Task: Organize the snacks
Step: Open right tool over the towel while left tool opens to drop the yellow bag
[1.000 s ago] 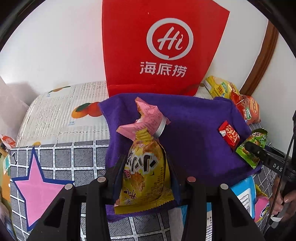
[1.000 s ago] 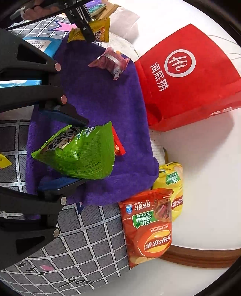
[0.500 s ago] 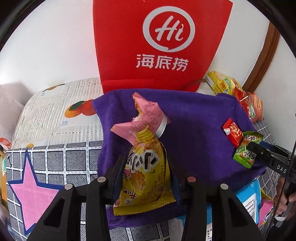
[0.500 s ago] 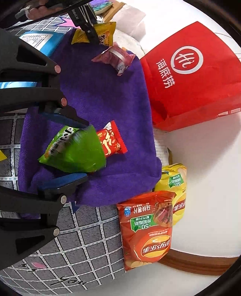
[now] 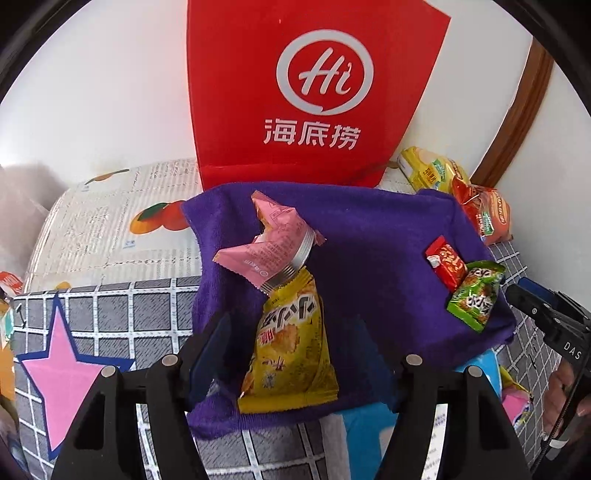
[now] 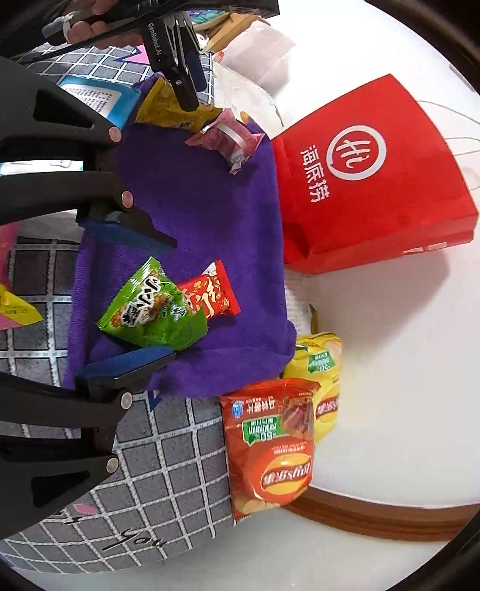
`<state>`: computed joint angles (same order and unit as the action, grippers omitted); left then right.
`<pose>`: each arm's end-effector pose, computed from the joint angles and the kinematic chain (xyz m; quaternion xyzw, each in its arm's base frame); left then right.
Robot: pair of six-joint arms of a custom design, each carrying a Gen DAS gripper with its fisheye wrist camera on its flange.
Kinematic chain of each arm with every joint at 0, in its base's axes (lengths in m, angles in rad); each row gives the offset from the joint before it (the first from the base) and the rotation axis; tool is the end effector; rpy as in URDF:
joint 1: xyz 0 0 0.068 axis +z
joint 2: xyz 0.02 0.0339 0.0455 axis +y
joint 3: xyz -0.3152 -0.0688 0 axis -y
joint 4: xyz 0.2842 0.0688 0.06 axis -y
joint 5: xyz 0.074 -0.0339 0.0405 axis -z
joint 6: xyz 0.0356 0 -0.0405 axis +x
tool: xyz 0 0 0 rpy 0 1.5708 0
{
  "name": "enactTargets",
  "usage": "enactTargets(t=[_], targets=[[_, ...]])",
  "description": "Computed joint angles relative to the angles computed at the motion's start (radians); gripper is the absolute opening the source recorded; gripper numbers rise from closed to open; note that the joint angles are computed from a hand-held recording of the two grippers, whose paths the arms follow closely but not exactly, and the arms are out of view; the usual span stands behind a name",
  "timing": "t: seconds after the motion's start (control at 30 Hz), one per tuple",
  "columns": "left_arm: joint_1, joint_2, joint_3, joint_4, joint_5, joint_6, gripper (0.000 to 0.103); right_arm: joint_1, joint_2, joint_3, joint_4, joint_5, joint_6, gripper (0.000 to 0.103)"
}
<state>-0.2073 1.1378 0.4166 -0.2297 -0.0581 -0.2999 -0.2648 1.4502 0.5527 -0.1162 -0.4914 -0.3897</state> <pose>0.2005 -0.0401 0.1679 -0.0529 0.9505 -0.0497 0.3021 0.2572 -0.0523 0.1522 -0.1250 0.9266 0.1357 0.3277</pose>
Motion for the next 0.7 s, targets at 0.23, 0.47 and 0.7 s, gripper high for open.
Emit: enactTargets(t=[0.23,0.47,0.7], targets=[[-0.056,-0.170,-0.010,-0.150,-0.064,-0.044,0.067,-0.093,-0.088,-0.023,-0.091,-0.037,-0.015,0.052],[-0.170,-0.352,-0.027,-0.307,-0.154,-0.143,0.067,-0.219,-0.140,-0.015,-0.289,-0.081,-0.145,0.052],[-0.315,-0.475,-0.033,-0.447,-0.259,-0.264,0.067,-0.358,-0.181,-0.043,-0.430,-0.147,-0.324,0.061]])
